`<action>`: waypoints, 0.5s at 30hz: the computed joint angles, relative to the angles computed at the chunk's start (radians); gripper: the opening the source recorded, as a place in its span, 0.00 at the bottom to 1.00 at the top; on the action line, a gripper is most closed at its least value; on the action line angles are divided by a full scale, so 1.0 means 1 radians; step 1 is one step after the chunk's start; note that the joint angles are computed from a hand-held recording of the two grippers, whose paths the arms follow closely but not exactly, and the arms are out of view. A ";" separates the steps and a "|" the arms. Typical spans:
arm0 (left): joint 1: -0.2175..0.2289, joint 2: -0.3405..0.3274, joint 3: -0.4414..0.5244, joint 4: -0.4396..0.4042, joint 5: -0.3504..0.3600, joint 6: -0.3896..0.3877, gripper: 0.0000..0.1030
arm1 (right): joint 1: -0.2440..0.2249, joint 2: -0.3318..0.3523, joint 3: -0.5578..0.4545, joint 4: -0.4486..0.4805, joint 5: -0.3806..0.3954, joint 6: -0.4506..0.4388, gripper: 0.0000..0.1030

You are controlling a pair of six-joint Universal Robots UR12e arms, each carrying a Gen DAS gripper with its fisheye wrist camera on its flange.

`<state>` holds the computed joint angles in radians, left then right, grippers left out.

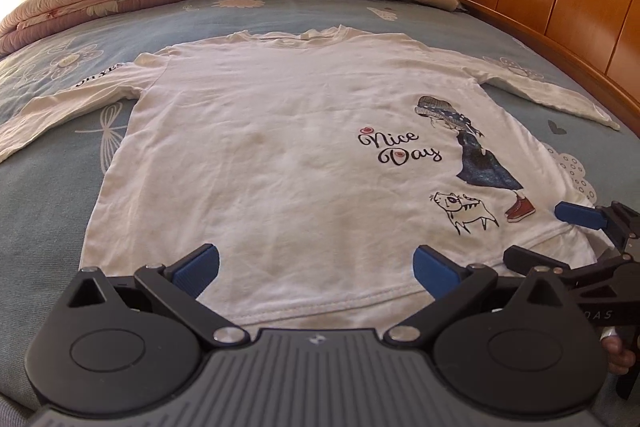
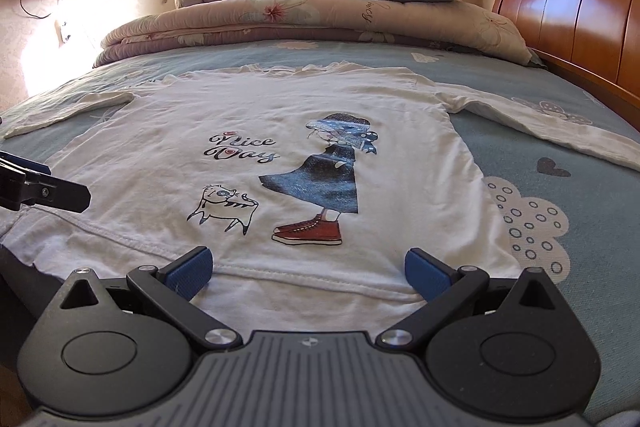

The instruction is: Fold clothes

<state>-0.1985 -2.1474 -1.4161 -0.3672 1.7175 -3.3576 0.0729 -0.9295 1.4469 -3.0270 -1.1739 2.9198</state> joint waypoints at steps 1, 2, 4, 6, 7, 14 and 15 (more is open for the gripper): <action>-0.006 -0.007 0.006 -0.002 0.002 0.017 0.99 | 0.000 0.000 0.000 0.000 -0.001 0.000 1.00; -0.011 -0.012 0.009 -0.006 0.005 0.035 0.99 | 0.000 0.000 0.000 0.000 -0.001 0.001 1.00; -0.019 -0.017 0.009 -0.030 0.002 0.056 0.99 | -0.001 -0.001 0.001 0.001 0.002 0.004 1.00; -0.023 -0.007 -0.021 0.012 0.010 0.059 1.00 | -0.002 -0.002 0.001 0.003 0.005 0.011 1.00; -0.025 -0.003 -0.036 0.033 0.014 0.061 1.00 | -0.002 -0.002 0.000 0.004 0.007 0.016 1.00; -0.015 0.033 -0.076 0.031 -0.025 0.088 0.99 | -0.005 0.001 -0.004 0.001 0.012 0.049 1.00; -0.014 0.030 -0.072 0.045 -0.019 0.090 0.99 | -0.005 0.001 -0.003 -0.003 0.014 0.052 1.00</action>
